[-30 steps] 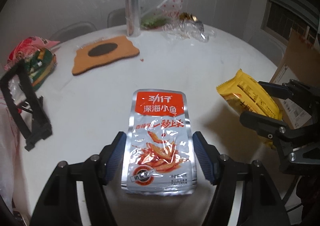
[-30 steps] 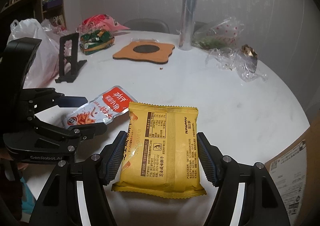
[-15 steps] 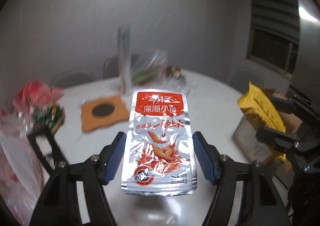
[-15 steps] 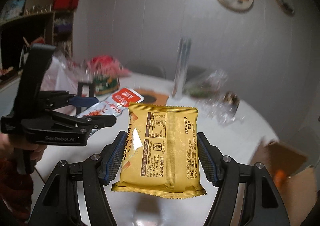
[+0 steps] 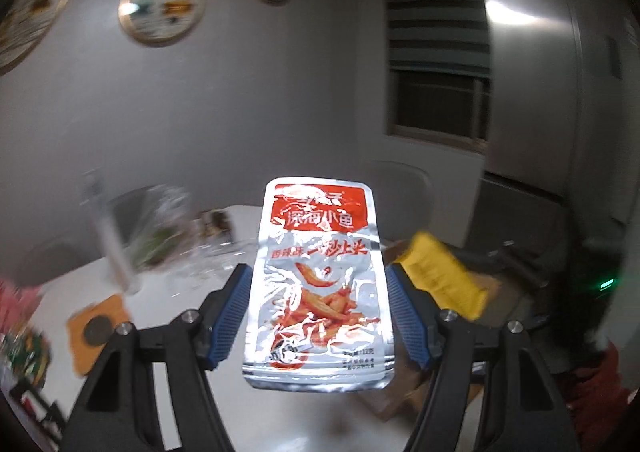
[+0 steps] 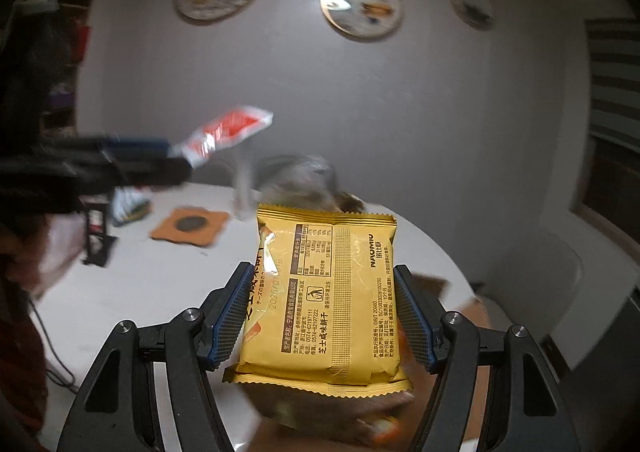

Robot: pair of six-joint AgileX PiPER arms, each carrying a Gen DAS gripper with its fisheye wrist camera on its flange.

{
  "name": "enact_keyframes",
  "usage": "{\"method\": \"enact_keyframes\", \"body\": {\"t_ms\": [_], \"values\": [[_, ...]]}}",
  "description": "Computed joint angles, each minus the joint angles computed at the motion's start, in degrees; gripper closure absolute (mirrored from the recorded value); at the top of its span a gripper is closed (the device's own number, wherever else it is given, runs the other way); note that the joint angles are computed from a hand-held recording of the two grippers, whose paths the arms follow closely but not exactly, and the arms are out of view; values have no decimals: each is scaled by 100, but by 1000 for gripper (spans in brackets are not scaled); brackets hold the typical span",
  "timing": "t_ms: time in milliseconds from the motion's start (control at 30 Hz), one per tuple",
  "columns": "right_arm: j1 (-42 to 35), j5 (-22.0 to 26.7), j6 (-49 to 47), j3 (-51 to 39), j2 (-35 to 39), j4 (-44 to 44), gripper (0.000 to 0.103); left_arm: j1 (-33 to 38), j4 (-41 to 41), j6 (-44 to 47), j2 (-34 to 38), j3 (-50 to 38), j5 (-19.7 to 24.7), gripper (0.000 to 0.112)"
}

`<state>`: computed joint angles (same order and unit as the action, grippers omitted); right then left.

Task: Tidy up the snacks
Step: 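Lift both packs and carry them over the cardboard box, then open both tools to drop the squid pouch and biscuit pack into the box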

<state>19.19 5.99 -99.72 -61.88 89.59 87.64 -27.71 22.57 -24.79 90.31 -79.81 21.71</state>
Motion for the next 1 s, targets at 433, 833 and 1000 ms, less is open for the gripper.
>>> {"method": "enact_keyframes", "body": {"t_ms": [433, 833, 1000], "values": [[-812, 793, 653, -770, 1373, -1072, 37, -500, -1256, 1582, 2414, -2893, 1832, 47], [-823, 880, 1090, -1095, 1681, -1802, 33, -488, -1501, 1933, 3057, -3804, 2548, 47], [-800, 867, 1266, -1054, 1586, -2058, 27, -484, -1465, 1990, 3194, -4027, 2717, 47]]}}
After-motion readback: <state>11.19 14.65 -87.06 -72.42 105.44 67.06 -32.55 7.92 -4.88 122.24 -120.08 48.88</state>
